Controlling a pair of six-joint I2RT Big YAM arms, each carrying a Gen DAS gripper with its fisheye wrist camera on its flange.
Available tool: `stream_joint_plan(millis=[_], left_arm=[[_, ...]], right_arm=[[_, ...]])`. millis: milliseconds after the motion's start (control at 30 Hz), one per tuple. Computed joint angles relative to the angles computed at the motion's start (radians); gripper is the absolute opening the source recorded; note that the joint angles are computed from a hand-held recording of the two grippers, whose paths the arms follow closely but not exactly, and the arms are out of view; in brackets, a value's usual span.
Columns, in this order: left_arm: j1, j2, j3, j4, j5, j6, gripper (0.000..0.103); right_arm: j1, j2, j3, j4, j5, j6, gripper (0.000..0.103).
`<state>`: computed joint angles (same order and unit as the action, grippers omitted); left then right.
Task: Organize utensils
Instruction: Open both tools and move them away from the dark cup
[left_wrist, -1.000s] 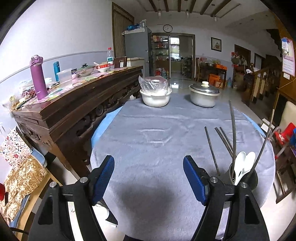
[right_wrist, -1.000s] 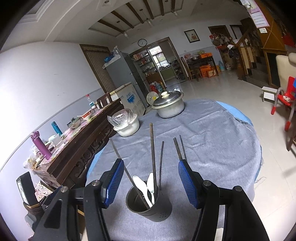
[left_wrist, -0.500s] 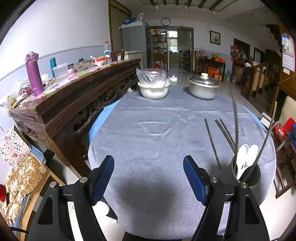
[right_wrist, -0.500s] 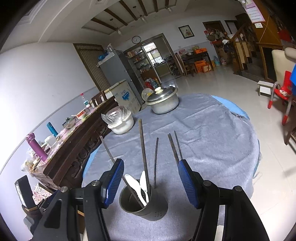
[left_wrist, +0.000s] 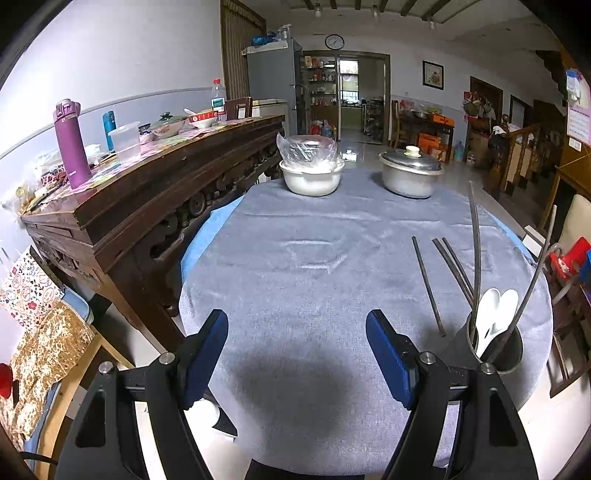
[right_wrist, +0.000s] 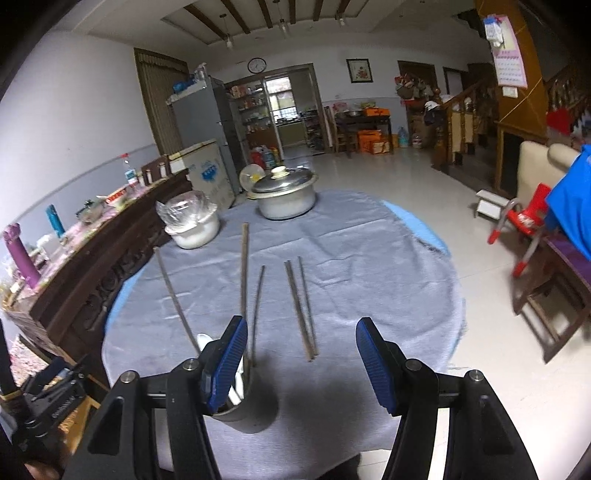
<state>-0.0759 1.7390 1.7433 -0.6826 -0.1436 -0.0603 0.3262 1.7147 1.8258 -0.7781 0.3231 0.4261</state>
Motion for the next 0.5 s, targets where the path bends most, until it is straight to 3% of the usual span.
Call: stream_joint_plan(millis=[233,500], left_arm=[[-0.018,-0.007,-0.001,-0.004,-0.015,0.019,0.078],[-0.039,-0.004,0.001,-0.010,-0.026,0.042,0.078]], right_arm=[[0.008,-0.021,-0.008,-0.010,0.082,-0.026,0.067],[0.002,-0.030,-0.018,-0.006,0.090,-0.030,0.067]])
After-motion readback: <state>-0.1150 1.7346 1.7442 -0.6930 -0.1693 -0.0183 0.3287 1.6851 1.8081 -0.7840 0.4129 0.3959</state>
